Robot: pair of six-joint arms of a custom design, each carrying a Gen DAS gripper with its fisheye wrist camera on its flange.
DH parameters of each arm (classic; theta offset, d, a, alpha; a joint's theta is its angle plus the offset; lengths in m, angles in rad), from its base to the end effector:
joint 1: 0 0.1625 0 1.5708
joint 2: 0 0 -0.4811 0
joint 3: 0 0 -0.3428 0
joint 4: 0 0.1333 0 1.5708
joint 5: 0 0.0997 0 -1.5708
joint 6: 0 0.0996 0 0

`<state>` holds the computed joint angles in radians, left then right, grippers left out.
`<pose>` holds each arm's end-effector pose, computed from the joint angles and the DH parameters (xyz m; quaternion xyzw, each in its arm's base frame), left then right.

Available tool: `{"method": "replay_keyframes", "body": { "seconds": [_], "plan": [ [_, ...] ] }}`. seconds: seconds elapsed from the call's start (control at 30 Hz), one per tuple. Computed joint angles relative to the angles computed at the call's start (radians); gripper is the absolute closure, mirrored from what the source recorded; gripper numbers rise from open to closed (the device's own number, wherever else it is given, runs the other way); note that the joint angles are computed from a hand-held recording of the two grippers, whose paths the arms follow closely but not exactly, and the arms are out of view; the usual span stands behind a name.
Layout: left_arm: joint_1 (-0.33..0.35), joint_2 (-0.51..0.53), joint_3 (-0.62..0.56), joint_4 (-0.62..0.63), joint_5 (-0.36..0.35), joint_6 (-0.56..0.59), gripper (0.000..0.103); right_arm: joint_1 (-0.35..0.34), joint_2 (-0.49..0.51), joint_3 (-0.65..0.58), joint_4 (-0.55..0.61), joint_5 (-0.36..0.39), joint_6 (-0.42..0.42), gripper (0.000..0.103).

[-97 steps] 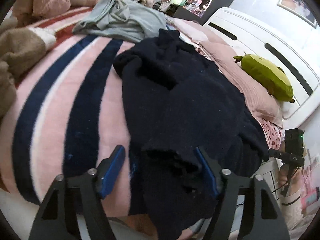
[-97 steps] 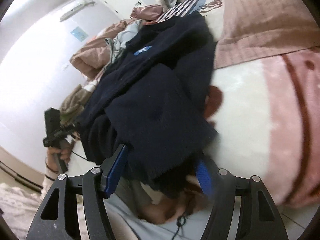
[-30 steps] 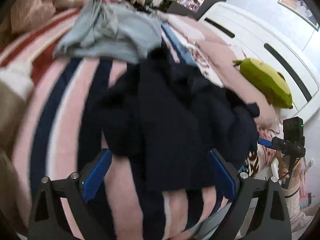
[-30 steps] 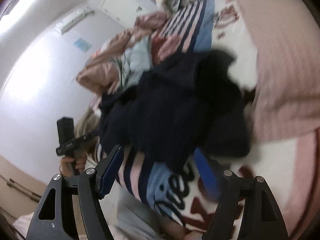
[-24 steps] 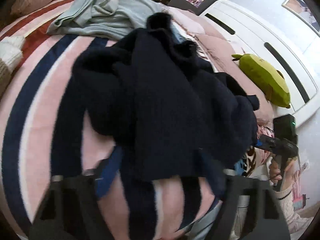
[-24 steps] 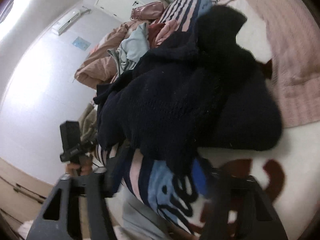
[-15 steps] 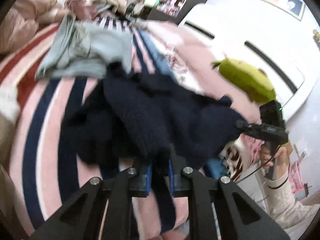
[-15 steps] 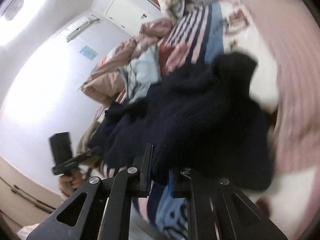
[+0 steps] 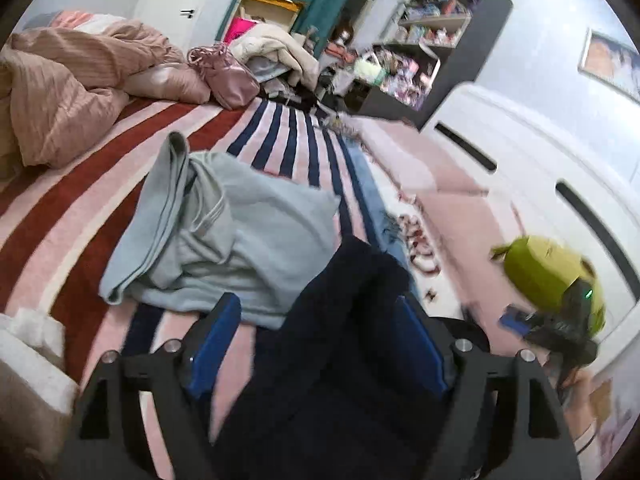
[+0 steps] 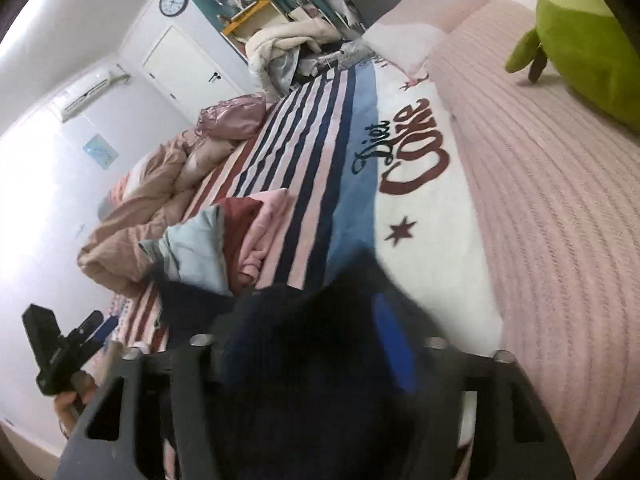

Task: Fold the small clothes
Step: 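Fold the sweater in half with the right gripper toward the left gripper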

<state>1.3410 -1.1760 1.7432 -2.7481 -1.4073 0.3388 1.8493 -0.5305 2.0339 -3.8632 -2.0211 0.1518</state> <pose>0.0061 -0.6301 0.3990 0.2431 0.9194 -0.2947 0.0941 0.2437 -0.5252 0.0715 -0.0287 -0.9035 0.4100 0.1214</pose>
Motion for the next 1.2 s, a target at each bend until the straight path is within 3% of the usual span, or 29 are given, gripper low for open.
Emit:
{"method": "replay_keyframes", "body": {
  "seconds": [0.13,0.27,0.37,0.4,0.43,0.47,0.5,0.53,0.57,0.63,0.8,0.87,0.97,1.03,1.07,1.1,1.13,1.2],
  "plan": [
    [0.044,-0.007,0.009,0.119,0.024,0.091,0.025,0.011,-0.019,0.107,-0.012,-0.027,-0.045,0.041],
    [0.076,-0.006,0.062,0.13,0.072,0.138,0.026,0.005,-0.014,0.208,0.041,-0.037,-0.017,0.041],
    [0.101,-0.009,0.09,0.127,0.049,0.127,0.048,0.006,0.037,0.257,0.016,-0.069,-0.013,0.041],
    [0.102,-0.013,0.109,0.1,0.06,0.129,0.06,0.006,0.054,0.269,-0.009,-0.074,-0.004,0.041],
    [0.098,-0.017,0.128,0.067,0.086,0.13,0.084,0.0,0.079,0.288,-0.063,-0.063,0.003,0.041],
    [0.097,-0.022,0.138,0.049,0.099,0.125,0.091,-0.004,0.102,0.305,-0.126,-0.049,-0.005,0.042],
    [0.104,-0.032,0.143,0.044,0.08,0.106,0.092,-0.004,0.124,0.316,-0.187,-0.044,-0.019,0.053],
    [0.108,-0.047,0.152,0.036,0.056,0.097,0.093,-0.007,0.14,0.328,-0.241,-0.026,-0.032,0.078],
    [0.111,-0.065,0.169,0.015,0.034,0.101,0.093,-0.012,0.149,0.333,-0.268,-0.011,-0.028,0.089],
    [0.118,-0.106,0.205,-0.019,-0.002,0.124,0.094,-0.008,0.176,0.365,-0.384,0.012,-0.04,0.096],
    [0.172,-0.184,0.252,0.024,-0.067,0.127,0.094,0.008,0.206,0.436,-0.517,0.057,-0.049,0.1],
    [0.201,-0.185,0.253,0.044,-0.076,0.133,0.094,0.006,0.228,0.473,-0.565,0.079,-0.043,0.101],
    [0.225,-0.177,0.263,0.051,-0.089,0.16,0.089,0.018,0.236,0.472,-0.53,0.04,-0.021,0.099],
    [0.233,-0.182,0.267,0.043,-0.1,0.138,0.071,0.025,0.234,0.483,-0.547,0.046,0.004,0.096],
    [0.235,-0.186,0.259,0.06,-0.102,0.124,0.061,0.027,0.231,0.489,-0.561,0.053,0.02,0.091],
    [0.235,-0.19,0.248,0.089,-0.099,0.113,0.038,0.024,0.234,0.501,-0.59,0.075,0.037,0.072],
    [0.237,-0.197,0.243,0.106,-0.095,0.103,0.024,0.019,0.239,0.515,-0.623,0.108,0.059,0.053],
    [0.251,-0.217,0.241,0.132,-0.115,0.09,0.023,0.024,0.246,0.531,-0.633,0.136,0.096,0.045]
  ]
}}
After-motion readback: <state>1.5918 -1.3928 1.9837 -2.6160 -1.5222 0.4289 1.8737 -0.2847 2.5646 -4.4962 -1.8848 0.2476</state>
